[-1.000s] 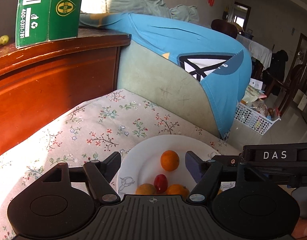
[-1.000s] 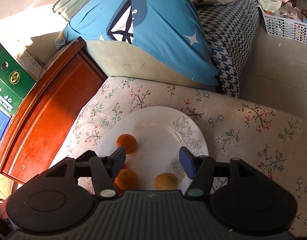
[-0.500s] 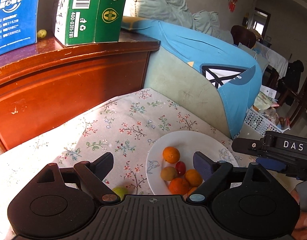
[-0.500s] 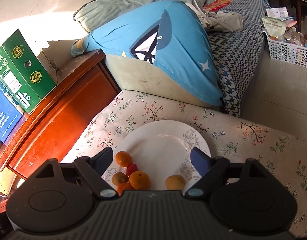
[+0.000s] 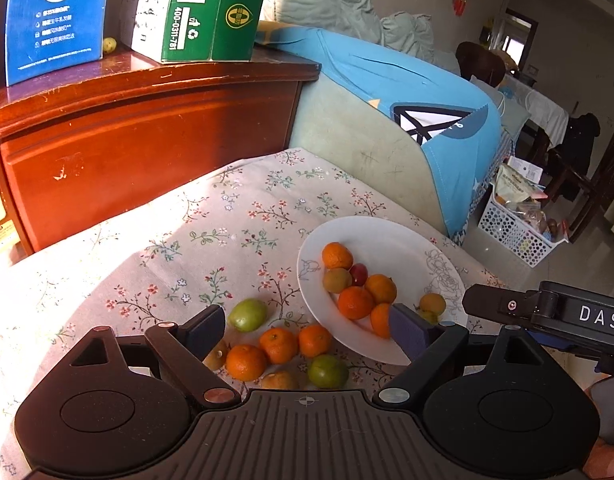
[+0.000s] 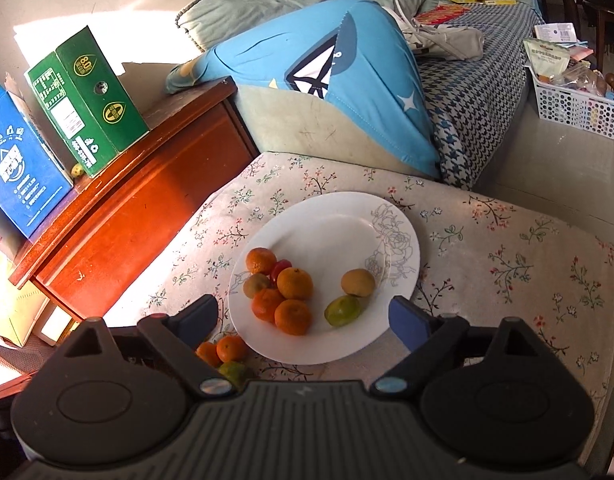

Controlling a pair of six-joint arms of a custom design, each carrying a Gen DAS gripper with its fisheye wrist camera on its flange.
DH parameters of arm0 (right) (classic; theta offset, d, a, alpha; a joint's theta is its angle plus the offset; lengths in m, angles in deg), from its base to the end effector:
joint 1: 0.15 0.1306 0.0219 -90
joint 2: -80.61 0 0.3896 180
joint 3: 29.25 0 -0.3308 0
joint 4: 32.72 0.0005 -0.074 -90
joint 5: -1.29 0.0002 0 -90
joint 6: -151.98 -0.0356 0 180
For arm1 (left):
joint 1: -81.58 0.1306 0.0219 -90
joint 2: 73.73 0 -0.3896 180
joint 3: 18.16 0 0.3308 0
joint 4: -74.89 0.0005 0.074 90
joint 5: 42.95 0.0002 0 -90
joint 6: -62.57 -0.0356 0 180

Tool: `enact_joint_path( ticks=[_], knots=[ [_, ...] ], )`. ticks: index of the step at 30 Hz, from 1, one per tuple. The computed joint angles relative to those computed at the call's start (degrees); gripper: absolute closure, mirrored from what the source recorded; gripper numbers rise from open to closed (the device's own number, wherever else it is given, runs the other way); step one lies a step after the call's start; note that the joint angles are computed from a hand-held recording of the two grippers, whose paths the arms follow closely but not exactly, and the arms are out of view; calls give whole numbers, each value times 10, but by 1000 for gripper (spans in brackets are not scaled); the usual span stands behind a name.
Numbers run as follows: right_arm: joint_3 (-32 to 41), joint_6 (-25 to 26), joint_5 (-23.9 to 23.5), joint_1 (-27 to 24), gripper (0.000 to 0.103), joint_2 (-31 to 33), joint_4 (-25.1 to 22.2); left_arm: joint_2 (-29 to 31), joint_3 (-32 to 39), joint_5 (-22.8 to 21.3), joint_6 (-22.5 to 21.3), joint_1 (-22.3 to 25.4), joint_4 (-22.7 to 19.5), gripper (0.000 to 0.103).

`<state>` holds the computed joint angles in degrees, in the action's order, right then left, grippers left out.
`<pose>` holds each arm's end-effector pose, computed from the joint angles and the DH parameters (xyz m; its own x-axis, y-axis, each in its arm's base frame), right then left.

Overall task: Organize fruits
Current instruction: 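Move both tools back from the plate to the fruit pile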

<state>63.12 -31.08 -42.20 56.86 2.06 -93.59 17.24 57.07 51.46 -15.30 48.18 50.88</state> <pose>0.2723 0.3711 0.3676 -0.4139 0.6246 -0.6623 0.5343 0.7557 0.3787 0.3580 -0.2399 0.3602 -0.6476 0.1761 -0.7413 0.4727 0.8559 -0.2096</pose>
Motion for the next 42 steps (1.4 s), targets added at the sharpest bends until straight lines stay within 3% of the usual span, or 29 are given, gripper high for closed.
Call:
enact_joint_path(
  ticks=[4,11,17,22,29,35,42],
  knots=[
    [-4,-35,-1,18,11,3,-19,-9,-14,6,4,6,-14,13],
    [8,-64,-3,43,11,23,-48,-23,-43,-59,10,4,-13,13],
    [25,1,-43,43,13,50,-25,-28,-53,-94,14,18,-20,13],
    [21,44,-33,51,13,69,28,-25,-64,-102,-1,30,-34,13],
    [20,116,-27,45,32,90,89,-25,-83,-112,-4,43,-24,13],
    [13,159,-41,33,53,101,151,-18,-85,-116,40,55,-6,14],
    [15,167,-41,24,61,115,172,-8,-92,-115,37,47,23,15]
  ],
)
